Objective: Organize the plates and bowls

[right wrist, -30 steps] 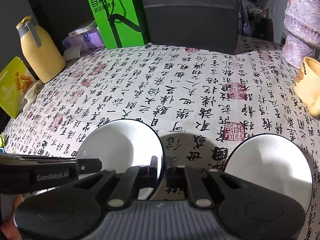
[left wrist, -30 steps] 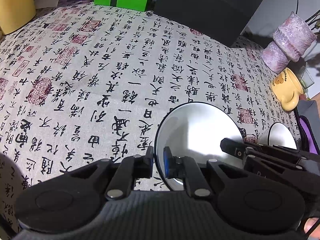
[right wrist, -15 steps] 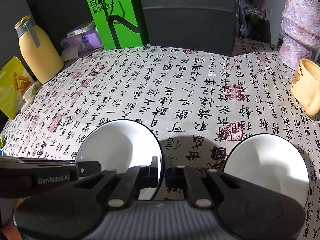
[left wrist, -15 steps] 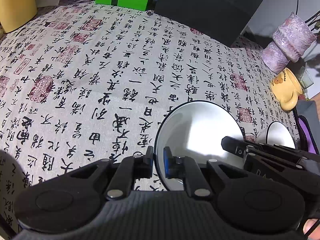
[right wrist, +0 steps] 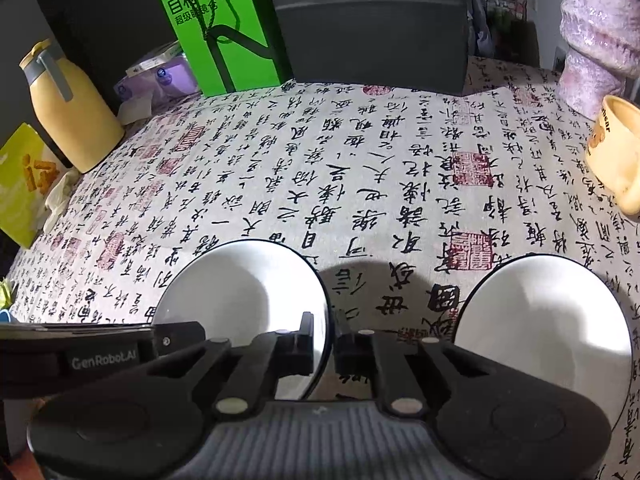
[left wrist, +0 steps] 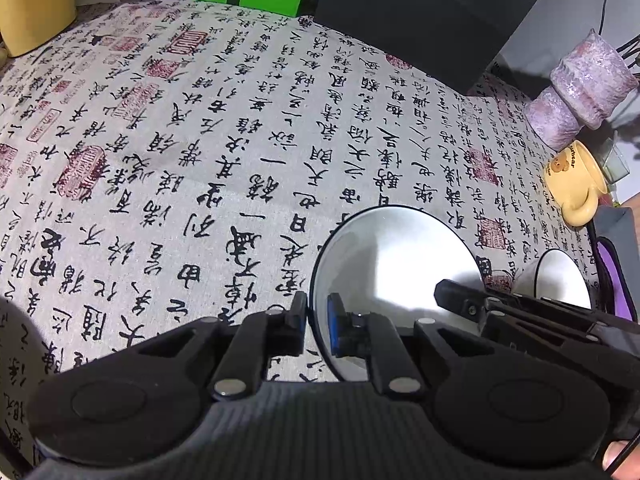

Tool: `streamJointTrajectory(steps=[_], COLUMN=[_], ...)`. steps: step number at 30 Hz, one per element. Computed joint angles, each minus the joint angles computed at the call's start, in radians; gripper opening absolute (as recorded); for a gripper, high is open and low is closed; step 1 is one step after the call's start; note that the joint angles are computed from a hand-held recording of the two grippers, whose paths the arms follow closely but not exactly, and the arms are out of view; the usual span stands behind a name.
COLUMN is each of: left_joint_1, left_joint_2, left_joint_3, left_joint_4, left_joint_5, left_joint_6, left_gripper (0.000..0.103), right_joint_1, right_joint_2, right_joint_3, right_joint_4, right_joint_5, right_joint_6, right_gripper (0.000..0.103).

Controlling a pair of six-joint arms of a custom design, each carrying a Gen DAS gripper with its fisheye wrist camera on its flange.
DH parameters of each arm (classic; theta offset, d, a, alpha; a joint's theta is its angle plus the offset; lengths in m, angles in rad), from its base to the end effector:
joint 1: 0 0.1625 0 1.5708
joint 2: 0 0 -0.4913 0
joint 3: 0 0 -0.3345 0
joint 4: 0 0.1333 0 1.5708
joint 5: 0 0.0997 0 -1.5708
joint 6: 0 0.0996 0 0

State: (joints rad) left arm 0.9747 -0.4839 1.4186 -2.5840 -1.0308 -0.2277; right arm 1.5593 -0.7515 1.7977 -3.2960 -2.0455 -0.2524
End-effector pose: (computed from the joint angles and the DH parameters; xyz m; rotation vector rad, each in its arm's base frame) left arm -0.2626 -0.7157 0.0446 0.4572 2.6112 -0.3891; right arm 0.0802 -0.6607 0.2021 0.0876 -2.4870 0.7892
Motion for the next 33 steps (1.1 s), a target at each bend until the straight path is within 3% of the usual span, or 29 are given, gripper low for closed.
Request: streamJointTrajectory(steps=[5,33], left_joint_1=[-0.003,-0.018], left_joint_2=[-0.008,-0.036], left_joint_3=[0.013,0.053], left_joint_4=[0.002,-0.027], left_joint_5=[0.0,0.006], left_joint_6=[0.01,0.015], left_gripper=[0.012,0.012], right_joint_1=[0.004,0.035], right_joint_2=[-0.003,0.001], right_joint_3=[0.006,0.032], right_joint_4=[0.032,-0.055], right_joint_5=[-0.018,-0.063], right_joint_6=[0.018,0.01], right_gripper=[0.013,0.009])
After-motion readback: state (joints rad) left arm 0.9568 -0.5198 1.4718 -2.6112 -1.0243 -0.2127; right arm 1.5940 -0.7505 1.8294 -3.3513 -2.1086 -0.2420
